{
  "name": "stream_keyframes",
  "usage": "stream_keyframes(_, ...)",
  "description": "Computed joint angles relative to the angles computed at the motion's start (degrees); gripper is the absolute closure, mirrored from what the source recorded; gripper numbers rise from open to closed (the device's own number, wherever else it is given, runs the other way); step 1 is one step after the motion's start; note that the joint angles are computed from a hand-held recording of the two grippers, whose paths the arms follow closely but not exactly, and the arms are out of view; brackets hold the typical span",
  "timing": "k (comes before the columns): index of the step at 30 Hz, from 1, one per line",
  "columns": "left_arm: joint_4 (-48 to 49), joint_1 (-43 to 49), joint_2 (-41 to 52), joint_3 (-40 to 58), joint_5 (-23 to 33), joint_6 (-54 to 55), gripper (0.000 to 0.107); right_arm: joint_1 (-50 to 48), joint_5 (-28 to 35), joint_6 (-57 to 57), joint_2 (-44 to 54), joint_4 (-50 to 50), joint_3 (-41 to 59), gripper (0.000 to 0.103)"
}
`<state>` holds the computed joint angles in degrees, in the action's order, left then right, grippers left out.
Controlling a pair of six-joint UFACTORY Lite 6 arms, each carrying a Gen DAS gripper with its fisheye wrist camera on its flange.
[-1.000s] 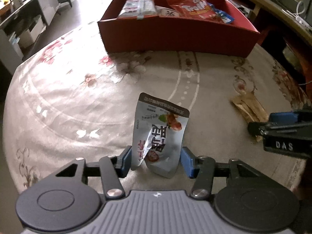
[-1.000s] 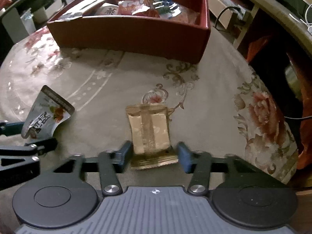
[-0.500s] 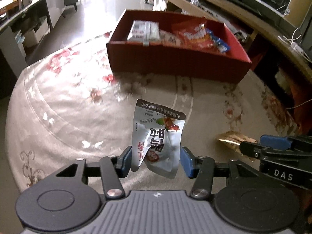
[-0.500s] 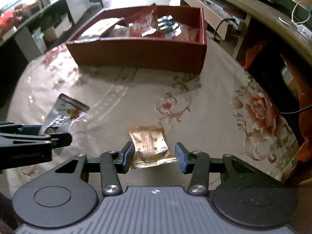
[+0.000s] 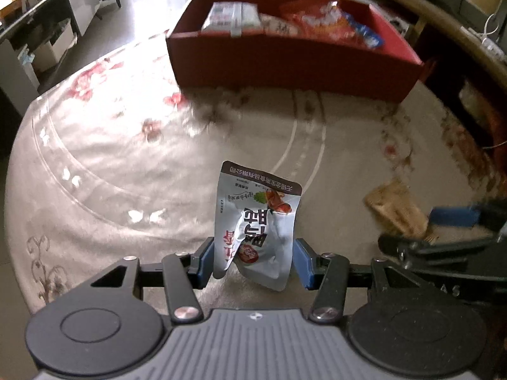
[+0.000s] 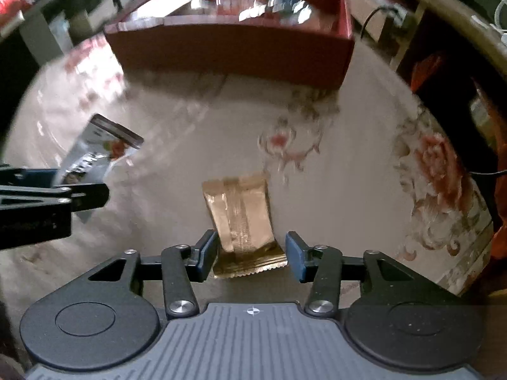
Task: Organize snacks
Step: 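Lift the white pouch and gold pastry and carry both over the red box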
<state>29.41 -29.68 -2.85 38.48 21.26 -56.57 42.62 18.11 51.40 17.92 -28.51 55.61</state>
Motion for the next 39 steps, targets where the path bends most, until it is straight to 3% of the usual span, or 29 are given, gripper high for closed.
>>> stream_keyframes(2, 1.0, 0.04, 1.0, 0.15, -0.59, -0.84, 0.051, 0.57, 0.28, 2.91, 1.36, -3.68, 1.41, 0.026)
stream_keyframes(7, 5.95, -1.94, 2.57, 1.4, 1.06, -5.6, 0.052, -0.17, 1.54, 4.42, 3.3, -5.28, 3.37, 0.031)
stream_keyframes(8, 4.96, -1.98, 2.42, 1.41, 0.97, -4.49, 0.052, 0.06, 1.54, 5.17, 2.9, -5.96, 2.99, 0.036)
stream_keyframes(9, 2.6, -1.7, 1.73, 1.28, 0.75, -2.22, 0.052, 0.44, 1.37, 5.85, 2.11, -6.59, 2.25, 0.049)
stream_keyframes(10, 0.56, -1.42, 1.01, 1.08, 0.49, -0.24, 0.053, 0.32, 0.66, 5.04, 1.2, -5.61, 1.49, 0.055)
stream_keyframes(11, -0.08, -1.53, 0.2, 0.91, 0.64, 0.42, 0.053, 0.03, -0.09, 3.08, 0.15, -3.17, 0.61, 0.057)
stream_keyframes(13, 0.33, -1.76, -1.31, 0.81, 1.21, 0.0, 0.053, -0.04, -0.44, 1.23, -1.66, -0.92, -0.69, 0.057)
stream_keyframes(21, -3.05, -0.25, -5.35, 2.41, 1.13, 3.82, 0.053, -0.63, -3.63, 11.87, -9.61, -9.6, -4.86, 0.057)
stream_keyframes(25, -2.29, 0.31, -3.83, 5.76, 1.45, 3.89, 0.053, -1.35, -4.58, 17.45, -11.06, -15.01, -4.71, 0.057)
stream_keyframes(39, -0.9, 3.43, 6.7, 20.49, 1.94, 6.46, 0.053, -5.99, -6.7, 15.11, -7.75, -14.99, 4.35, 0.057)
